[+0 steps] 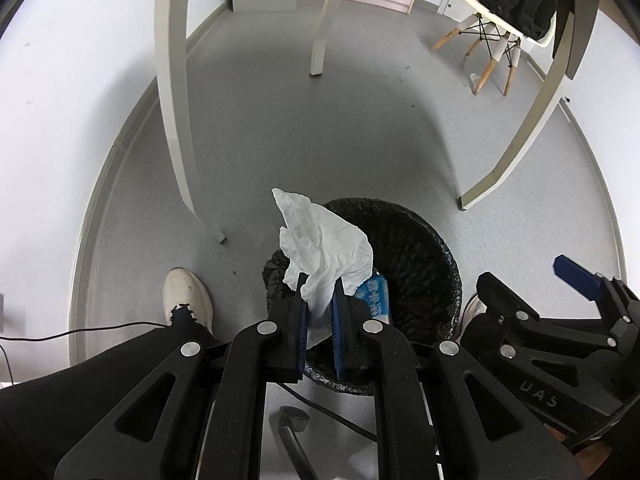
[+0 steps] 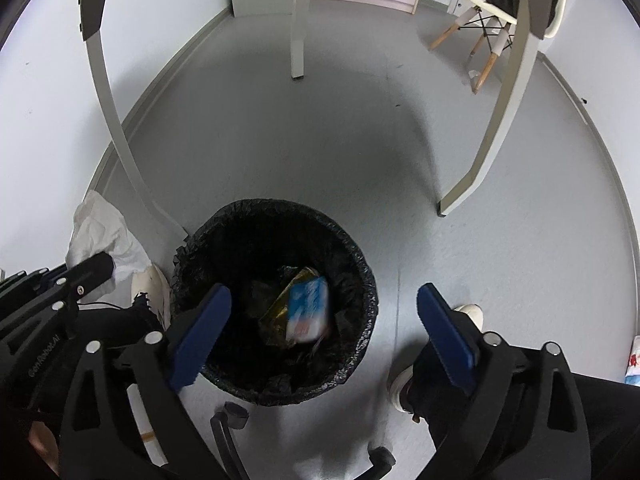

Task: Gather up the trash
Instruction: 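Open the right gripper to drop the milk carton while the left gripper releases the tissue into the bin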

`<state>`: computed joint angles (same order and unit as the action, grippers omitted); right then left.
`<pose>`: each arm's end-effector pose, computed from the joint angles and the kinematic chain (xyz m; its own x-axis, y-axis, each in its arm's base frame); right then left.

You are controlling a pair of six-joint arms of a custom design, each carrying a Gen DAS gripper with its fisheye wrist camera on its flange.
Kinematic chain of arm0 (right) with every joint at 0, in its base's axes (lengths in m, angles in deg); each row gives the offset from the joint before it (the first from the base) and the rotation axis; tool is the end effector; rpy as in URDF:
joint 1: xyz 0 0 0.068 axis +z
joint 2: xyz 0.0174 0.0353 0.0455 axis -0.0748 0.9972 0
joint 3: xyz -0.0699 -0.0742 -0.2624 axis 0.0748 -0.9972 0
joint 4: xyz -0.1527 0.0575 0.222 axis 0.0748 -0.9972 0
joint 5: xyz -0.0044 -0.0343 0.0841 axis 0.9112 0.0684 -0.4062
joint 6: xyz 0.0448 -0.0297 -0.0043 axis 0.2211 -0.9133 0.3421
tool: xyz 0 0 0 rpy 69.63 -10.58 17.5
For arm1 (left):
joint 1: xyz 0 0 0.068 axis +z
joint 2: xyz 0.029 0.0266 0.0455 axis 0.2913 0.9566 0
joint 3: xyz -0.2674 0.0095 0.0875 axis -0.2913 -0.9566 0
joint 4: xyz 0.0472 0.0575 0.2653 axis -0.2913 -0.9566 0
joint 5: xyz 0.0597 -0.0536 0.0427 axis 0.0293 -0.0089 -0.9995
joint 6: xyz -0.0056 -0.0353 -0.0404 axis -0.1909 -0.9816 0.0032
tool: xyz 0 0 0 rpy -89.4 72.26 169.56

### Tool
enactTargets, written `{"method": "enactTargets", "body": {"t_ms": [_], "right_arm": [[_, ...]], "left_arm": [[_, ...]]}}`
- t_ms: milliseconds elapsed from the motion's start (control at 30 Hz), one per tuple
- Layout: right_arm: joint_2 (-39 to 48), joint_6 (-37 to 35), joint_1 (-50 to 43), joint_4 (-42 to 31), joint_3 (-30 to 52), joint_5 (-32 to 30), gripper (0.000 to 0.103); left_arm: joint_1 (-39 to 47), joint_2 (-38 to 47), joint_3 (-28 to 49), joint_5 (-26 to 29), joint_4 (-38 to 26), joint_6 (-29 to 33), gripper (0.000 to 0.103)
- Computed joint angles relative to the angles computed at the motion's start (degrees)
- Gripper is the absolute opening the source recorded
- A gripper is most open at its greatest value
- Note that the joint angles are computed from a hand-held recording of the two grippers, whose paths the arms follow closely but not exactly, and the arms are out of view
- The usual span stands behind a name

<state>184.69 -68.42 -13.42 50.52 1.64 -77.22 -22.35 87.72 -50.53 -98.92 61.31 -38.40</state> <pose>0.2931 -0.0413 0.0392 -0.8206 -0.3910 -0.4167 -0.3938 0.9154 -0.0834 0.2227 -0.1704 0.0537 -0.8732 -0.3434 -0.3458 -0.3353 0.9383 -0.0849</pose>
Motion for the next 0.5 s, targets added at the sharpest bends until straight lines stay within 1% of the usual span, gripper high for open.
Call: {"method": "enactTargets", "body": {"t_ms": [167, 500], "right_arm": [[-0.75, -1.21, -2.30, 0.06, -0.09, -0.68, 0.095], [-1.09, -4.54, -9.45, -1.56, 1.80, -2.52, 0.095]], "left_arm": [[-0.80, 0.68, 1.10, 0.56, -0.02, 0.27, 0.010], [-4.50, 5.30, 7.34, 0.79, -1.71, 0.30, 0.011]]}}
